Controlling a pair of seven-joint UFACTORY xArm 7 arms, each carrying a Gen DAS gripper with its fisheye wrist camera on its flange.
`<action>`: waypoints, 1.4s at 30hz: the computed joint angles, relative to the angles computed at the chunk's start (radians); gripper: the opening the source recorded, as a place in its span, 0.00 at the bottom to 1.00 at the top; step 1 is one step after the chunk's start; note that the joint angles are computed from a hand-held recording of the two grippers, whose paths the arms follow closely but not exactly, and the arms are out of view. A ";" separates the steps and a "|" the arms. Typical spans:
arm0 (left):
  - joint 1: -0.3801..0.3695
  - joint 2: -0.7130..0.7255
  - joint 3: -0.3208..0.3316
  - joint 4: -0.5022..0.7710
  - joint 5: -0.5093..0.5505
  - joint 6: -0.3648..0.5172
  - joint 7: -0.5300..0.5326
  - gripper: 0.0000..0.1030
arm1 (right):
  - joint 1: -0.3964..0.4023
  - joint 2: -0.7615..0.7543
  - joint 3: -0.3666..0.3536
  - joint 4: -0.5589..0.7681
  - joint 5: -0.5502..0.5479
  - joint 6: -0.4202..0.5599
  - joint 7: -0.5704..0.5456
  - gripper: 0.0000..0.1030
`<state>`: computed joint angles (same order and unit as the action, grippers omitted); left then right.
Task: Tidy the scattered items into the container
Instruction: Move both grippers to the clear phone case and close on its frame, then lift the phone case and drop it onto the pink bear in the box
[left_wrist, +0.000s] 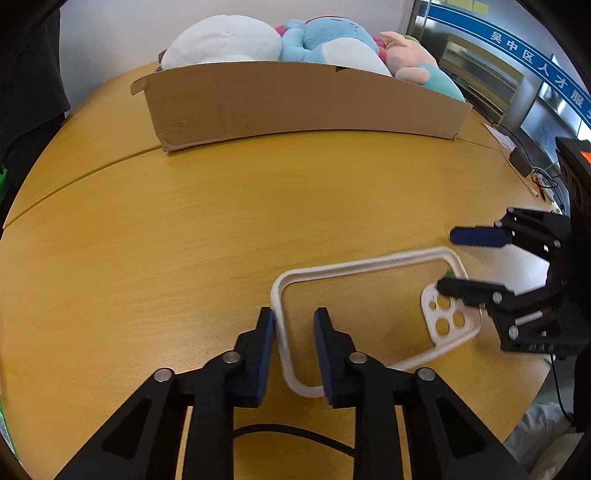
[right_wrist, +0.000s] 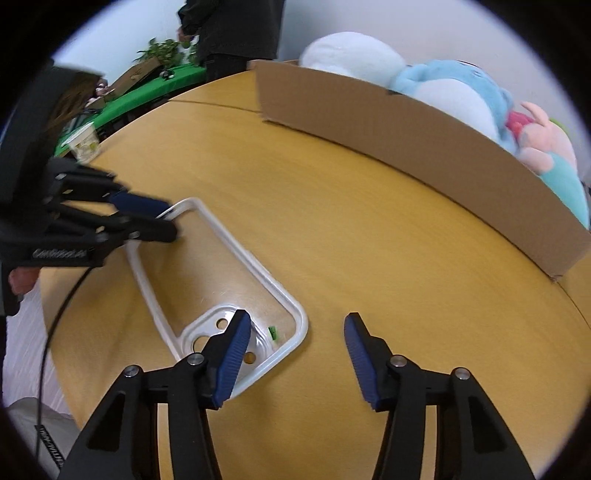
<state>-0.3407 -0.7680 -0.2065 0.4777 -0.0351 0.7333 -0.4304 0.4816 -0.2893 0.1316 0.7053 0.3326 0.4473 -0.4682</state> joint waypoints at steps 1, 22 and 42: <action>-0.009 0.010 0.002 0.005 -0.011 -0.007 0.001 0.11 | -0.021 0.002 0.001 0.001 -0.022 -0.008 0.019 0.50; -0.032 0.143 -0.046 0.134 0.027 -0.053 -0.108 0.09 | -0.009 -0.117 -0.114 -0.099 0.119 -0.025 0.043 0.09; 0.149 0.436 0.020 0.658 0.190 -0.188 0.056 0.09 | -0.054 0.161 -0.123 0.429 0.112 -0.249 -0.019 0.08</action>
